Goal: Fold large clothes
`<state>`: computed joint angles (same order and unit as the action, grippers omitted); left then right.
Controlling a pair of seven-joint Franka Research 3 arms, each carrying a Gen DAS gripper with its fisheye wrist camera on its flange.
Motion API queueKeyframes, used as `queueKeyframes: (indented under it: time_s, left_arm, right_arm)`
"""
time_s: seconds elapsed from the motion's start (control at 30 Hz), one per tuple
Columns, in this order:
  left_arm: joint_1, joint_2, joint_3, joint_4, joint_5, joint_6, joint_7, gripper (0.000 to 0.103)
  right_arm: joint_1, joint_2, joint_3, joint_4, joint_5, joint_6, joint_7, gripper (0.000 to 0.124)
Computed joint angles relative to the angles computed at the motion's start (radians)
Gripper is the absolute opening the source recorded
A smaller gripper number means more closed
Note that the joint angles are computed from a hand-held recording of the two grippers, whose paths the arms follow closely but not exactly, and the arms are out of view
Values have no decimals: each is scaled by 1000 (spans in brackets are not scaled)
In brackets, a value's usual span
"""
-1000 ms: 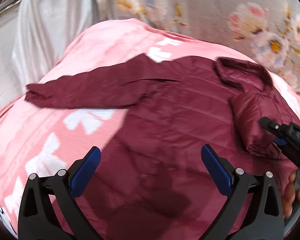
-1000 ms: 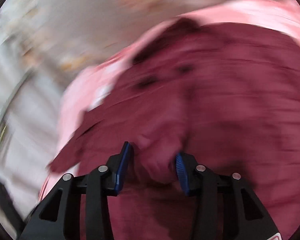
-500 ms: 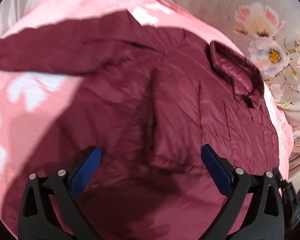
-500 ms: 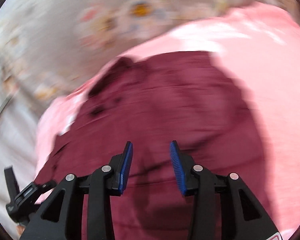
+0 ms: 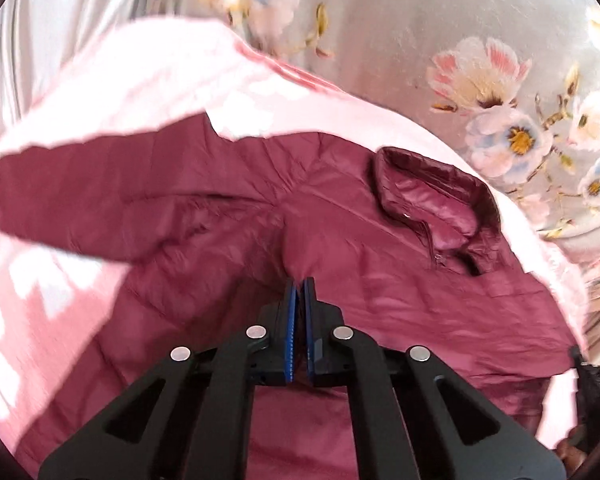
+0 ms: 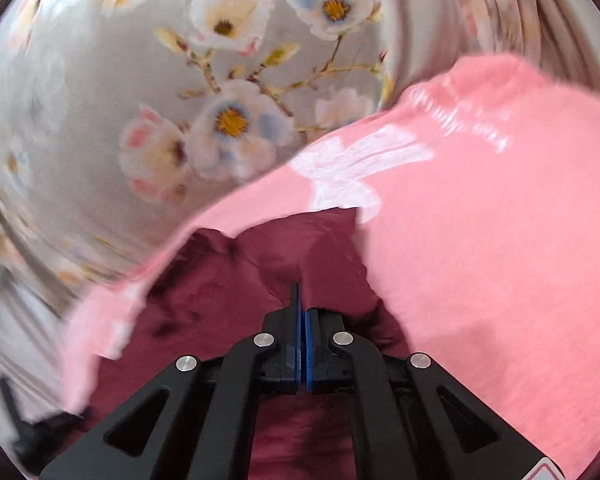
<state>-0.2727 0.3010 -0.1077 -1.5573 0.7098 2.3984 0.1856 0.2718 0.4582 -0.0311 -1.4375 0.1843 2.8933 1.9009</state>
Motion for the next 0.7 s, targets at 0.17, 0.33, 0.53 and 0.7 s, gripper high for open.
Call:
queueKeyframes:
  time_s: [0.17, 0.33, 0.53, 0.7]
  left_arm:
    - [-4, 99, 5, 58, -61, -95, 85, 0]
    - [-10, 101, 15, 54, -60, -67, 77, 0]
    - [-13, 67, 19, -4, -37, -35, 46, 0]
    - [46, -35, 2, -149, -105, 89, 35, 10]
  right_arm:
    - [-13, 140, -18, 219, 39, -330, -8, 2]
    - [92, 16, -120, 39, -164, -198, 191, 8]
    - [24, -7, 136, 22, -121, -154, -138, 9]
    - [99, 199, 152, 317, -75, -424, -274, 4]
